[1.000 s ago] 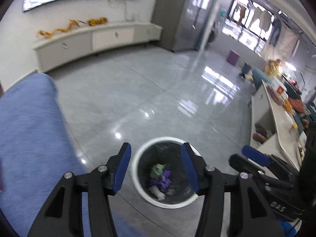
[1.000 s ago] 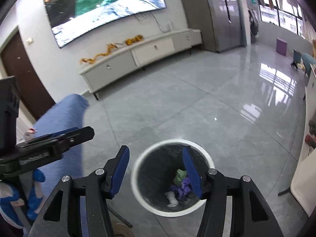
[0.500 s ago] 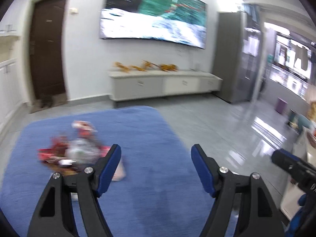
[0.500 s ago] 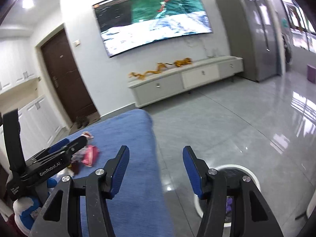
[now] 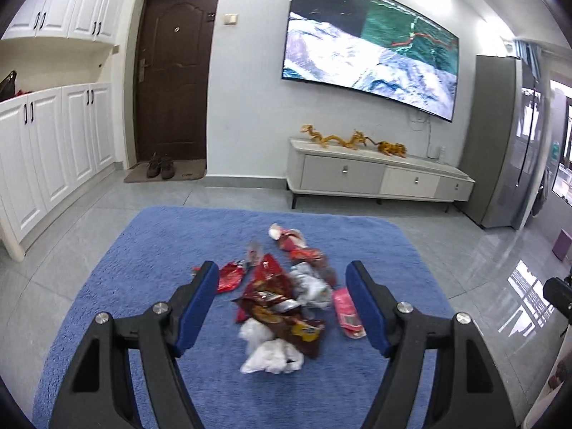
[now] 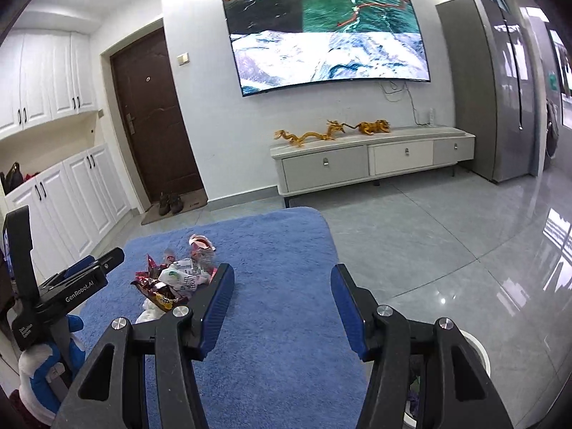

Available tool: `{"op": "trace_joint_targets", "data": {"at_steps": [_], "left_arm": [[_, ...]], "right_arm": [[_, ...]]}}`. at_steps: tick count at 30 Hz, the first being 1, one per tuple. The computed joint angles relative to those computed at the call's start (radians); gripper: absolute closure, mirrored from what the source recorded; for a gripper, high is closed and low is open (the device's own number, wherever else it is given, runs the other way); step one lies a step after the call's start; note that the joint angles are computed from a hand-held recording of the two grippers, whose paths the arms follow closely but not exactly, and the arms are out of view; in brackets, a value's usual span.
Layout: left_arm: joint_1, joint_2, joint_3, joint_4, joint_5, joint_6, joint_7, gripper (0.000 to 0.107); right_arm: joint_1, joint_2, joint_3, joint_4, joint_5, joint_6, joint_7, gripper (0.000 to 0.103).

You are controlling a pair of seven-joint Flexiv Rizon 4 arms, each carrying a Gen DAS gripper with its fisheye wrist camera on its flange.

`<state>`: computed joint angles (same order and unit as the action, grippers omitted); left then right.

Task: Collect trash
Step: 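Return both open tools above the remaining trash pile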

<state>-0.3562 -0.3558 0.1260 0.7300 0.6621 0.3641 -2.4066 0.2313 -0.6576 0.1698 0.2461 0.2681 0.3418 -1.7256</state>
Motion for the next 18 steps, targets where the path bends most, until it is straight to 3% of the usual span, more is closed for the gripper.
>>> {"op": "trace_joint_targets", "data": {"at_steps": [7, 18], "left_arm": [[0.047, 0.079, -0.005, 0.144, 0.015, 0.058, -0.025, 0.035], [0.05, 0.084, -0.034, 0.147, 0.042, 0.011, -0.04, 0.035]], "right_arm": [[0.02, 0.004, -0.002, 0.03, -0.006, 0.016, -0.002, 0.049], [0.014, 0.019, 0.008, 0.086, 0.001, 0.03, 0.0, 0.049]]}}
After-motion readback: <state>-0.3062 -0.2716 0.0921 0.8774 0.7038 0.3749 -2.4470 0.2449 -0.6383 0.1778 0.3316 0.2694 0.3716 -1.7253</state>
